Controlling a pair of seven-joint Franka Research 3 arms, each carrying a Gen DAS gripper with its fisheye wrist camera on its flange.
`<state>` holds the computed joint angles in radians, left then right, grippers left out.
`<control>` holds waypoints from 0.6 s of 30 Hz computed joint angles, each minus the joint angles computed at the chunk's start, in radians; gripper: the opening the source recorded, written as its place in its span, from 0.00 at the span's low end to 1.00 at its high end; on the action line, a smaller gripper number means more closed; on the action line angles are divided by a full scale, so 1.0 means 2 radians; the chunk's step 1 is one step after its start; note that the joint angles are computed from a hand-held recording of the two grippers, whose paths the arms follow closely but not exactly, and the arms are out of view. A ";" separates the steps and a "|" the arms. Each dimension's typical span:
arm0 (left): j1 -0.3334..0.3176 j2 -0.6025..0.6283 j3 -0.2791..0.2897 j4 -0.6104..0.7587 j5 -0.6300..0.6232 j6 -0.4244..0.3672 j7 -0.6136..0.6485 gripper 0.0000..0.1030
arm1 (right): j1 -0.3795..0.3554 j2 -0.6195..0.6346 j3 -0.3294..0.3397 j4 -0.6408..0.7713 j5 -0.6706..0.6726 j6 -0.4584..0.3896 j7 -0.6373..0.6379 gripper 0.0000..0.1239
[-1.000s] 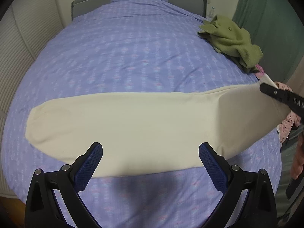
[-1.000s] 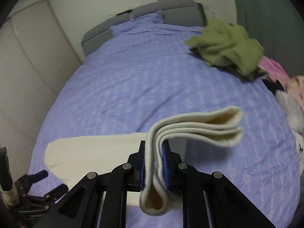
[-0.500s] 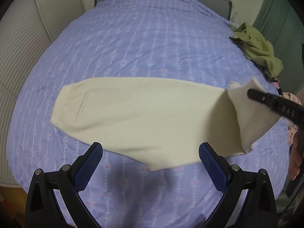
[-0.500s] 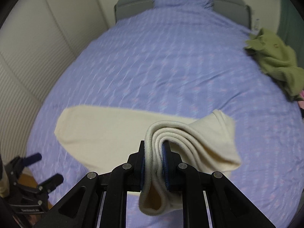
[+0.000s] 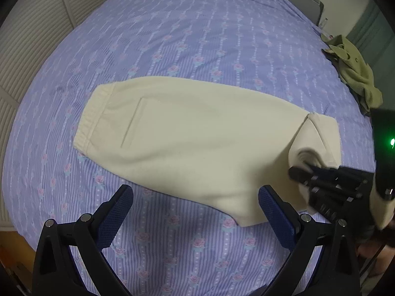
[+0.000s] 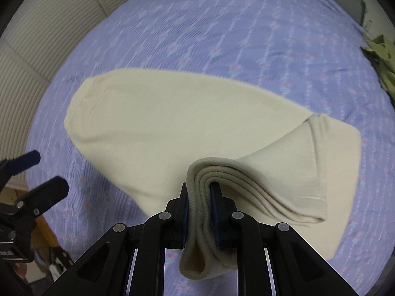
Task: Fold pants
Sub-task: 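Lift the cuff end with the right gripper and fold it toward the waistband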
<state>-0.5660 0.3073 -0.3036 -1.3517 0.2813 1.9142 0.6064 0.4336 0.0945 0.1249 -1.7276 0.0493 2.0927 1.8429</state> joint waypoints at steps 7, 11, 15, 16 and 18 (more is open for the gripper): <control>0.012 -0.006 0.002 -0.021 -0.010 -0.004 0.002 1.00 | 0.017 0.043 0.004 0.031 0.001 -0.033 -0.009 0.16; 0.015 -0.005 0.001 -0.024 -0.014 -0.007 0.004 1.00 | 0.008 0.047 0.004 0.033 0.062 -0.037 -0.019 0.28; 0.013 -0.009 -0.001 -0.026 -0.006 -0.009 0.016 1.00 | 0.008 0.014 0.006 0.009 0.083 -0.013 -0.022 0.32; 0.011 -0.009 -0.002 -0.024 -0.001 -0.010 0.022 1.00 | 0.007 -0.012 0.005 -0.014 0.087 0.010 -0.021 0.34; 0.006 -0.007 -0.004 -0.021 0.006 -0.005 0.034 1.00 | 0.002 -0.045 0.003 -0.044 0.078 0.044 -0.004 0.52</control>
<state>-0.5540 0.2930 -0.3121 -1.3928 0.2935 1.9036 0.6748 0.4380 0.0043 0.1301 -1.8160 0.2060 2.1800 1.8344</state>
